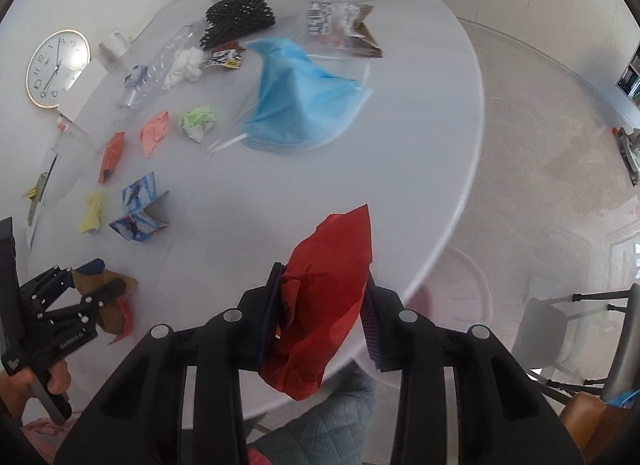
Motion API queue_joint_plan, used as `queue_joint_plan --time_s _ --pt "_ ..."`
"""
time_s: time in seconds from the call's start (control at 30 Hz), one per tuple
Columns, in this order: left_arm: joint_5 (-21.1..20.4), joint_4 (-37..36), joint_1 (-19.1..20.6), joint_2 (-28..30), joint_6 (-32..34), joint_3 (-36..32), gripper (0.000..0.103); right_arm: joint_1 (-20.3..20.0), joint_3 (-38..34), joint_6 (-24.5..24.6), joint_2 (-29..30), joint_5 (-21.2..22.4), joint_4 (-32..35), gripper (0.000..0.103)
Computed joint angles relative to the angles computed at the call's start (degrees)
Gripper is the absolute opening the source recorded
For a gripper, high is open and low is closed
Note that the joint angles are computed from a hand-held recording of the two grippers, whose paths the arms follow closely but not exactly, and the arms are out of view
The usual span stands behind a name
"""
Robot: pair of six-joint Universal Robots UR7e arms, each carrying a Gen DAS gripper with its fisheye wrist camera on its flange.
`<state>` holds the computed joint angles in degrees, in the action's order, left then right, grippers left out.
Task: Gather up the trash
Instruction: 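Carry both papers over the white floor bin and open both tools to drop them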
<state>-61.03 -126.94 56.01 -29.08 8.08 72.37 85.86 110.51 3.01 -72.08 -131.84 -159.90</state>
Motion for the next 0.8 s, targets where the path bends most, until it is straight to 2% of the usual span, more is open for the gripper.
queue_joint_plan --time_s 0.1,0.2,0.37,0.4,0.53,0.7,0.8 --pt "-0.79 -1.93 -1.42 -0.87 -5.59 2.97 0.05 -3.08 3.47 -4.46 -4.52 1.45 -0.05 0.036" --pt "-3.89 -4.15 -3.34 -1.63 -9.82 5.3 0.05 -6.63 5.94 -9.29 -7.03 2.29 -0.42 0.037" --pt "-8.83 -8.24 -8.06 -0.95 -10.85 7.29 0.05 -11.58 7.11 -14.94 -9.05 7.15 0.71 0.041" --pt "-10.04 -8.4 -8.9 -0.34 -10.6 6.9 0.05 -12.26 7.13 -15.83 -9.41 8.2 1.14 0.043" --pt "-14.07 -7.83 -11.85 2.68 -8.55 4.46 0.051 -13.45 7.82 -18.17 -11.53 9.22 -0.4 0.081" --pt "-17.5 -4.67 -14.15 6.72 -5.83 0.44 0.052 -15.44 8.27 -16.95 -15.76 11.17 -0.93 0.086" --pt "-17.92 -2.88 -14.92 9.16 -5.46 -1.88 0.053 -16.03 8.33 -15.72 -17.59 9.16 -1.93 0.087"
